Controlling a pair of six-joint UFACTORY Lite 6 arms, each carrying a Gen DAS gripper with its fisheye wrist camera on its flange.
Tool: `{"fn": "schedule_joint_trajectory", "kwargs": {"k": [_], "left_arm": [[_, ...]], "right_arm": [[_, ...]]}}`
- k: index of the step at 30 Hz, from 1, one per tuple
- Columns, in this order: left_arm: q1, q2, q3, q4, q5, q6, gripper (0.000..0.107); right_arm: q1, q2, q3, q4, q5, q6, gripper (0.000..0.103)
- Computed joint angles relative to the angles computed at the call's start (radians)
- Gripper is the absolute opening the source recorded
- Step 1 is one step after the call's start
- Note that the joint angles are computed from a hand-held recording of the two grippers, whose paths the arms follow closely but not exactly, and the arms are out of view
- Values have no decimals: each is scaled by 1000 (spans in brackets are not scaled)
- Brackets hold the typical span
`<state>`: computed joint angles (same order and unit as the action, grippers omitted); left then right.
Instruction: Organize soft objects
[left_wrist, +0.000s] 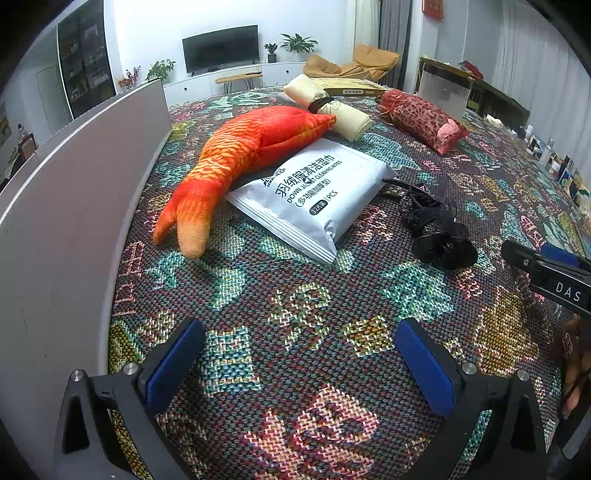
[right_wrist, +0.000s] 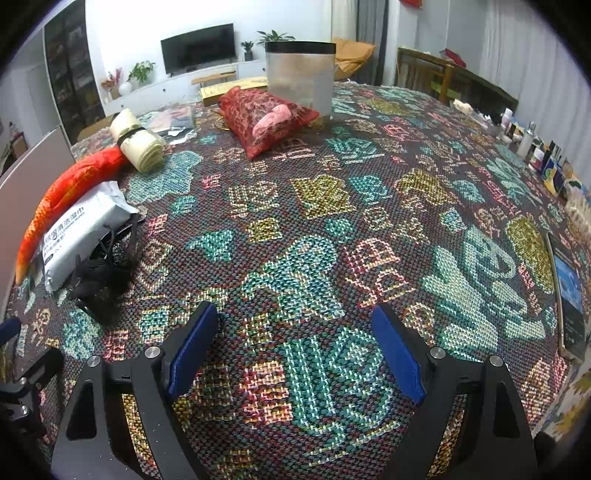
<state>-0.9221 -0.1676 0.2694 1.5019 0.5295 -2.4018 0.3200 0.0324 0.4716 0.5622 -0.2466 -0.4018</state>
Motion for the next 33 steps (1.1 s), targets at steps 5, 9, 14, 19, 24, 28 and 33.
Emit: {"fn": "schedule_joint_trajectory", "kwargs": {"k": [5,9,14,19,24,28,33], "left_arm": [[-1,0,0,1,1,-2,103],[0,0,-1,2,1,-3,103],[0,0,-1,2,1,-3,103],[-1,1,-1,2,2,-4,103],[-1,0,-1,2,2,-4,103],[-2,0,-1,0,2,-3,103],[-2,-1,-1,-1,3,-2,103]], "right_arm": [[0,0,0,-1,0,1,87],[-1,-1,0,-3,1,2,87],[-2,-1,-1,-5,1,3,87],[-2,-1,-1,-5,1,3,87],[-2,-1,-1,-5,1,3,87],[-3,-1,-1,-9,2,6,87],[-5,-1,-1,-13,2,9,87]]}}
